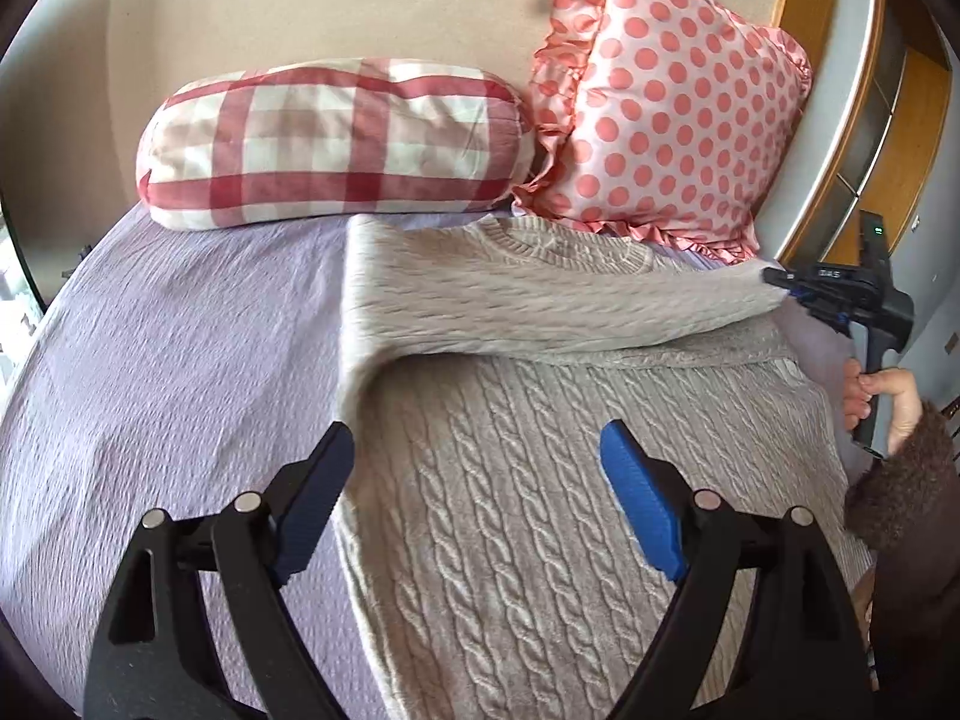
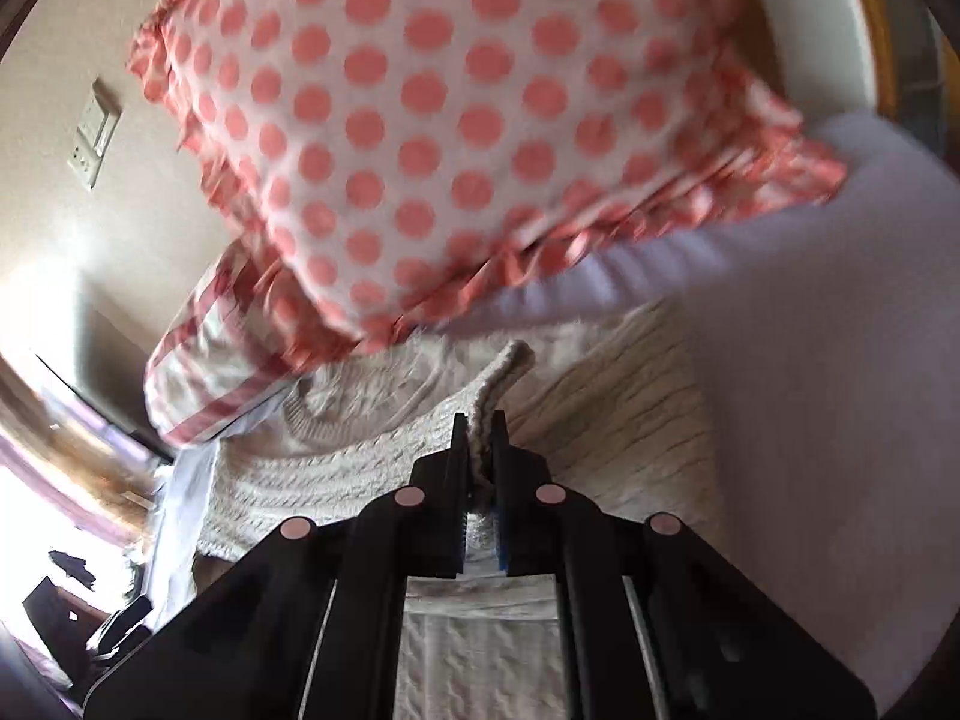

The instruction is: Fold small clothes

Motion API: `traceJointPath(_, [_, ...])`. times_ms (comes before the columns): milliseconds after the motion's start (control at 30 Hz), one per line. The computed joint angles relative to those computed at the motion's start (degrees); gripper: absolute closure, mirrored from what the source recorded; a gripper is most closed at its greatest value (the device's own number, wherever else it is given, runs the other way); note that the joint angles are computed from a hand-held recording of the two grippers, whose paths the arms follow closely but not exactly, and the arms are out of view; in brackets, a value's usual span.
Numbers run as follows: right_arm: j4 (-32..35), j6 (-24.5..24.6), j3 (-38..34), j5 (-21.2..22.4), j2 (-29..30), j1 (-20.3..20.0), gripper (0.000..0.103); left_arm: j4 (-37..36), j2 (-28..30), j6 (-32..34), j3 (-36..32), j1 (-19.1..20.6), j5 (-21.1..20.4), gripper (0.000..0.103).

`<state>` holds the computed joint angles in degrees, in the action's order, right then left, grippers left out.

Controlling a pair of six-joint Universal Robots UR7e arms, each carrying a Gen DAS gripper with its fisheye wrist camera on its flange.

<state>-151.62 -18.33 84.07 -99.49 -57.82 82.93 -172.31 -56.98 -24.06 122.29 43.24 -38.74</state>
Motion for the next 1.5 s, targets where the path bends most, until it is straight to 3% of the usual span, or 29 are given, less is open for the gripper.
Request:
traceJointPath(33, [-0.90,-1.01,0.01,-3.00,0.25,0.42,0.095,0.33,-0.31,-0.48,0.24,0.26,-0.28,0.019])
traceJointPath(100, [4.13,0.00,-2.34,-10.04,1.68,1.04,0.095,1.31,-1.11,-2.01,0.75,0.71,-0.99,0.019])
traceJointPath(167, [5.83,3.20,-2.56,-10.42,1.31,0.78,0.089,1.08,-1.87,-2.96,1.43,1.02,-2.09,0.019])
traceJointPath(233, [1.76,1.99,-0.01,-7.04,-0.51,0.72,0.070,0.37,-2.43,-3.40,2.29,0.83,-2.58,0.019])
traceJointPath(267, [0.58,0.85,0.95,-5.81,-1.07,1.01,0.047,0.15,-2.50,-3.27,2.60,0.56,-2.61,0.019])
traceJointPath(300, [0.33,-0.22,1.73,-4.07,-1.62,1.24,0.035,0.02,-2.45,-2.92,2.69,0.39,-2.60,0.019])
traceJointPath(433, [5.82,-1.70,1.44,-0.16,-1.39,0.90,0.032,-0.88,-1.72,-1.42,2.66,-0.28,-3.79,0.019])
traceJointPath(500, [12.63,1.12,-2.30,-5.91,2.07,0.52,0.029,-0.08,-1.29,-1.62,2.57,-0.56,-3.73,0.019])
traceJointPath(533, [13.20,1.53,-2.58,-6.58,2.21,0.29,0.030,0.64,-1.35,-2.17,2.68,-0.71,-3.63,0.019])
traceJointPath(633, [10.98,1.32,1.04,-3.14,-2.13,-0.26,0.029,1.52,-2.88,-3.91,4.60,-1.06,-4.14,0.019])
traceJointPath(733, [10.06,-2.65,7.50,0.76,-8.76,-1.41,0.024,2.13,-5.39,-6.56,7.49,-0.89,-5.83,0.019])
traceJointPath(833, [10.26,-5.57,14.19,-0.20,-15.21,-2.73,0.024,2.86,-7.29,-9.48,10.18,-0.59,-7.95,0.019])
traceJointPath(1000, [9.34,-4.55,22.65,-0.44,-23.06,-6.73,0.034,1.04,-8.36,-12.06,13.70,-0.22,-12.79,0.020])
traceJointPath(1167, [8.65,-6.39,28.46,4.53,-28.67,-10.71,0.045,-2.76,-8.51,-13.49,16.86,-2.32,-13.36,0.021])
traceJointPath(1300, [12.38,-9.34,31.87,11.83,-32.37,-14.22,0.071,-7.56,-7.68,-16.27,20.03,-4.82,-13.55,0.036])
traceJointPath(1400, [14.68,-11.38,34.42,17.20,-34.92,-16.92,0.079,-11.25,-6.88,-18.76,22.23,-6.39,-14.22,0.049])
traceJointPath(1500, [15.78,-12.86,36.29,19.28,-36.53,-18.02,0.093,-14.39,-6.06,-21.10,23.59,-6.86,-15.72,0.067])
